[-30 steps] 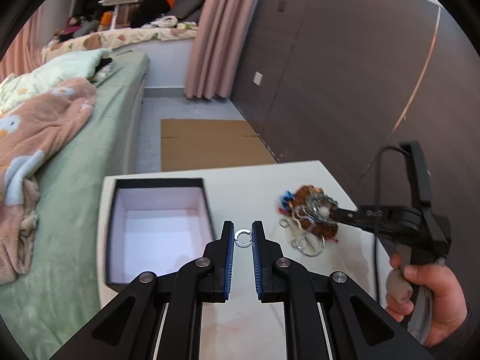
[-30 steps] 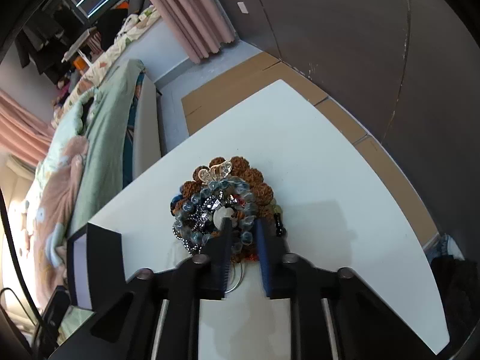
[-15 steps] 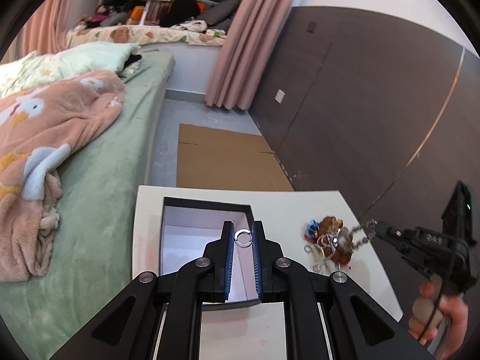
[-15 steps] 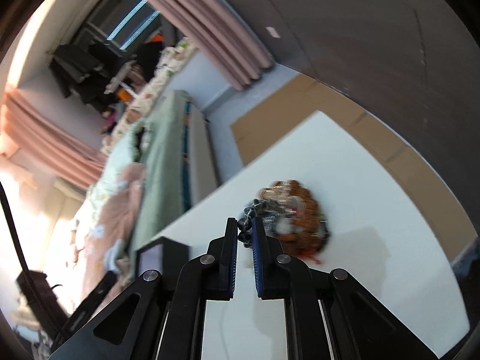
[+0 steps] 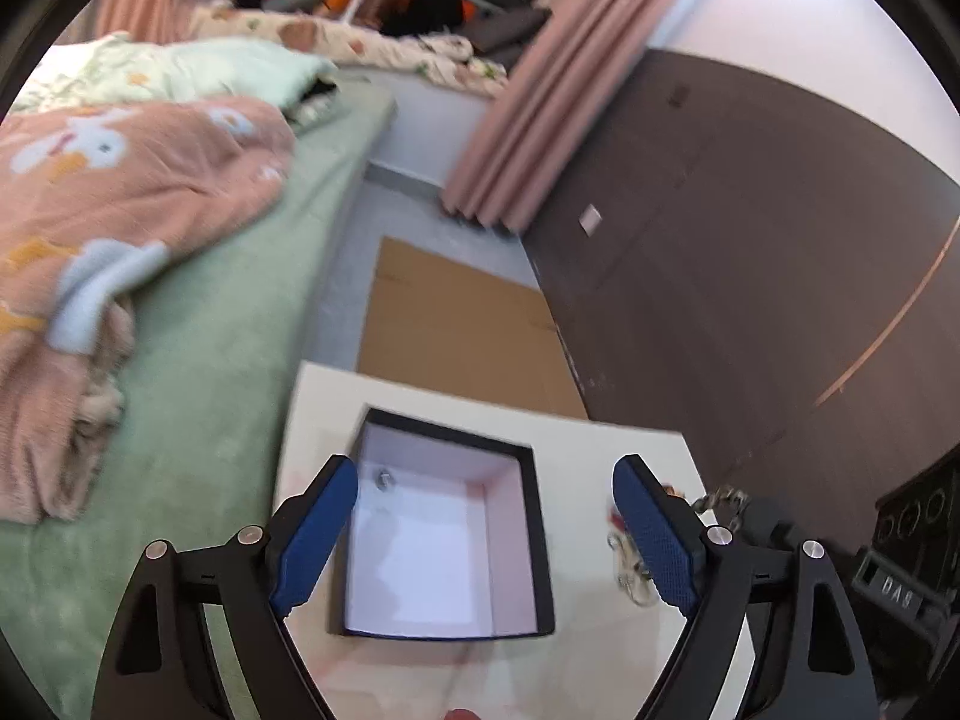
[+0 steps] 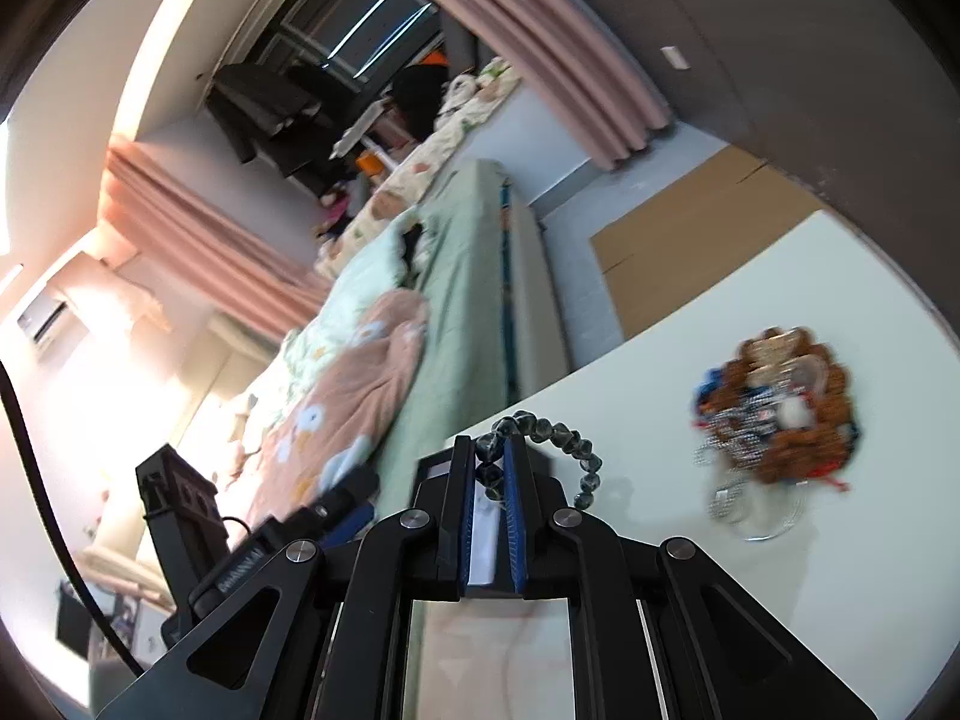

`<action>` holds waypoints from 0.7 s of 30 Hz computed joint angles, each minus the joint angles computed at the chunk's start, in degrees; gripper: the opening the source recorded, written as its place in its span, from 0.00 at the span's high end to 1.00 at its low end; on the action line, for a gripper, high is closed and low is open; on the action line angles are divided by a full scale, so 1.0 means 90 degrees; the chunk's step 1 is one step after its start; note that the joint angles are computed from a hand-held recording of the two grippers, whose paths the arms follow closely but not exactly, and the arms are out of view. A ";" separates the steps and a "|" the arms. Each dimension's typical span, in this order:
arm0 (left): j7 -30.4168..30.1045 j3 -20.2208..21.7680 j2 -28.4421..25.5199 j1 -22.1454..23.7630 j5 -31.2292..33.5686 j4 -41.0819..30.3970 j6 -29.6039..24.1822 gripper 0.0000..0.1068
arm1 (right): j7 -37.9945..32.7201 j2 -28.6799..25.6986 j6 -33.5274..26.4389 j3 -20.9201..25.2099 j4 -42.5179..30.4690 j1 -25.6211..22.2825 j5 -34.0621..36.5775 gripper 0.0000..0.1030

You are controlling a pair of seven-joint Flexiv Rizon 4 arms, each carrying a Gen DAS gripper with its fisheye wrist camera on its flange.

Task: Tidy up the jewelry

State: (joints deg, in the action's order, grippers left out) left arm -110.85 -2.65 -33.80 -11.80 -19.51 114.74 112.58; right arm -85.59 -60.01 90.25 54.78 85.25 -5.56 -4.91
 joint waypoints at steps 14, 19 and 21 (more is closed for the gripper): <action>-0.0140 0.0322 0.0243 -0.0140 -0.0465 0.0421 0.0196 0.18 | -0.0787 -0.0718 -0.0952 0.0732 -0.0749 0.0416 -0.0133 0.77; -0.0093 0.0298 0.0247 -0.0105 -0.0433 0.0418 0.0137 0.18 | -0.0507 -0.0405 -0.1071 0.0104 -0.0867 0.0676 0.0378 0.41; -0.0131 0.0233 0.0251 -0.0058 -0.0371 0.0445 0.0208 0.18 | -0.0566 -0.0331 -0.1059 0.0069 -0.0846 0.0596 0.0594 0.41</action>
State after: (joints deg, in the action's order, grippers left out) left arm -112.03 -0.55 -31.54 -12.31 -22.85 118.75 114.45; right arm -90.69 -62.98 80.72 55.39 77.63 -0.20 0.44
